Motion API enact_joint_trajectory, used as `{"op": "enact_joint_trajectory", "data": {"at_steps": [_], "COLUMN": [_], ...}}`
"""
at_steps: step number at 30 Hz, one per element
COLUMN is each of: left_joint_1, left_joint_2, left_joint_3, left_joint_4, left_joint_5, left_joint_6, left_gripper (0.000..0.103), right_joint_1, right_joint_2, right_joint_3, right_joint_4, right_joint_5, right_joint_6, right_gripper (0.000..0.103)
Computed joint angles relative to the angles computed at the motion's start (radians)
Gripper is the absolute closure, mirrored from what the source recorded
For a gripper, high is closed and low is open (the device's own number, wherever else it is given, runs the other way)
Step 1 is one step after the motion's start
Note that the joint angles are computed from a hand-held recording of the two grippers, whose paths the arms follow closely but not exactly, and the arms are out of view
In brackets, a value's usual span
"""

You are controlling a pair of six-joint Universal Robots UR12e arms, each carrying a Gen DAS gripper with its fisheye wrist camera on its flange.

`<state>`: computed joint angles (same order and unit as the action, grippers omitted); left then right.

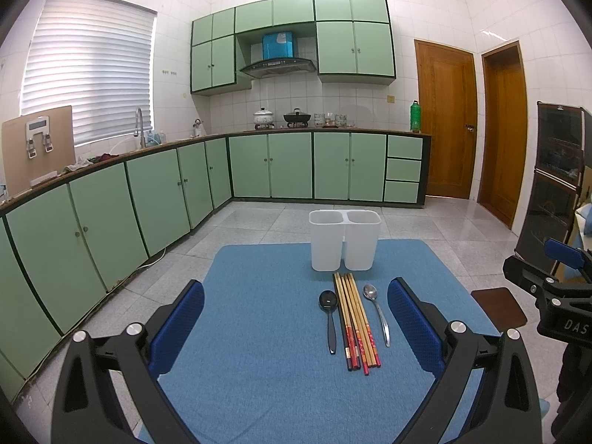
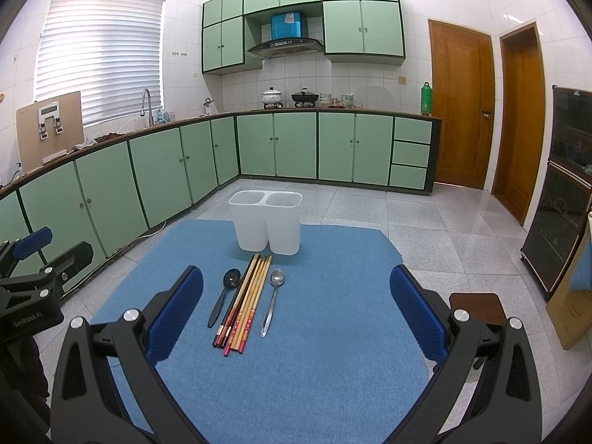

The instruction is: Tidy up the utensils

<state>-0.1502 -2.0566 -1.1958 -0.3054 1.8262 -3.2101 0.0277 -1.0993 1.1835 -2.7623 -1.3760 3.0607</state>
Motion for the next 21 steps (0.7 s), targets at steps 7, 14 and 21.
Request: {"op": "enact_joint_trajectory", "data": {"at_steps": [7,14,21], "left_joint_1": [0.002,0.000,0.000], "left_joint_2": [0.000,0.000,0.005], "left_joint_3": [-0.002,0.002,0.000], "left_joint_4": [0.001,-0.005,-0.010], "left_joint_5": [0.000,0.001,0.003], "left_joint_6": [0.000,0.000,-0.002], "left_gripper": [0.006,0.006,0.006], "right_joint_1": [0.000,-0.002,-0.002], "right_joint_2": [0.000,0.002,0.002], "right_joint_3": [0.001,-0.006,-0.006], "right_joint_4": [-0.001,0.007,0.007], "right_joint_5": [0.000,0.001,0.002], "right_joint_6": [0.000,-0.001,0.000], "right_gripper": [0.005,0.005,0.005]}}
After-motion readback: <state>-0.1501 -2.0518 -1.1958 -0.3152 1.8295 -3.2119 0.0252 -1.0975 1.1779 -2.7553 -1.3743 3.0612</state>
